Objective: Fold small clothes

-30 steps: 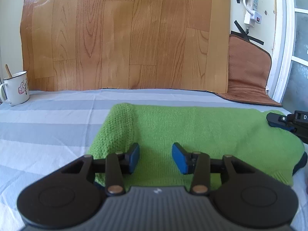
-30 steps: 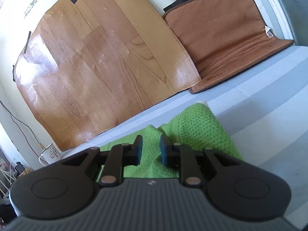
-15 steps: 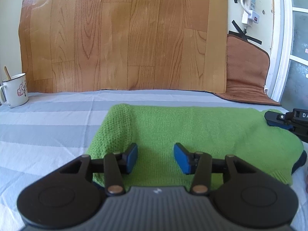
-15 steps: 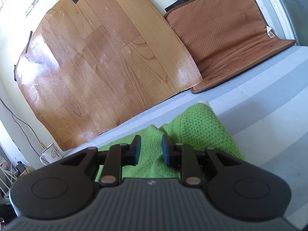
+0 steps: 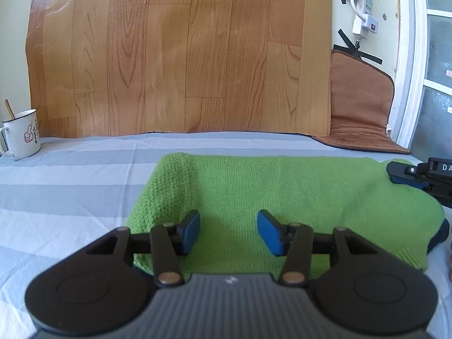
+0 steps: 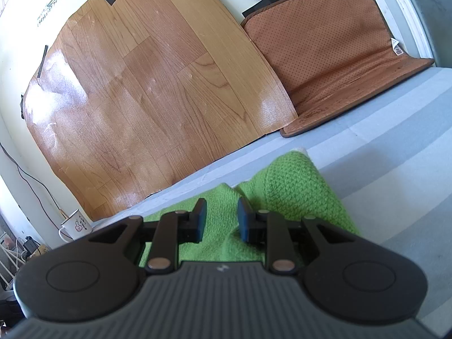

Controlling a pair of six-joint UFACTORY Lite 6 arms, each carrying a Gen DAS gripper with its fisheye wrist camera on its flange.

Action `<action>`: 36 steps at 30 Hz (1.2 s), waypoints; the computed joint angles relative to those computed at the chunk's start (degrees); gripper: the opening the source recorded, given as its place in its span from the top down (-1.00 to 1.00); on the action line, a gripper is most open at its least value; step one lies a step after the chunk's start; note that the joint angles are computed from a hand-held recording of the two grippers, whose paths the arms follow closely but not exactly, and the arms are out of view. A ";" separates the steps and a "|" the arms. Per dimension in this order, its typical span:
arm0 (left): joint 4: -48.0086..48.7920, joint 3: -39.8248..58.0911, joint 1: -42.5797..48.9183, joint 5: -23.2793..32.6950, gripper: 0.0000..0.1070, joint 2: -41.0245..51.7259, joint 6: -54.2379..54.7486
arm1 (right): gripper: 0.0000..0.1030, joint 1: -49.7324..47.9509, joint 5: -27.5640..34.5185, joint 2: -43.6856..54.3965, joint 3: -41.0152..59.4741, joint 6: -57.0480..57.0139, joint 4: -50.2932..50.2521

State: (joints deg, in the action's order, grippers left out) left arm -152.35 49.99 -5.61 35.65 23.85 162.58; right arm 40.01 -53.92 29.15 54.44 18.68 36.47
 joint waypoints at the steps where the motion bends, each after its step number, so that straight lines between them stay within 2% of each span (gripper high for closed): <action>1: 0.02 -0.04 -0.01 0.06 0.12 0.01 0.02 | 0.48 0.03 -0.01 -0.01 -0.01 -0.01 0.04; 36: -1.85 -0.86 -0.85 0.51 0.03 -0.32 1.67 | 0.45 0.32 0.30 -0.50 -0.36 -0.19 0.40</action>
State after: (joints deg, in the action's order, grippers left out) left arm -154.20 49.13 -6.45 36.16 23.53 164.25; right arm 40.33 -53.62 28.65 54.07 18.49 36.87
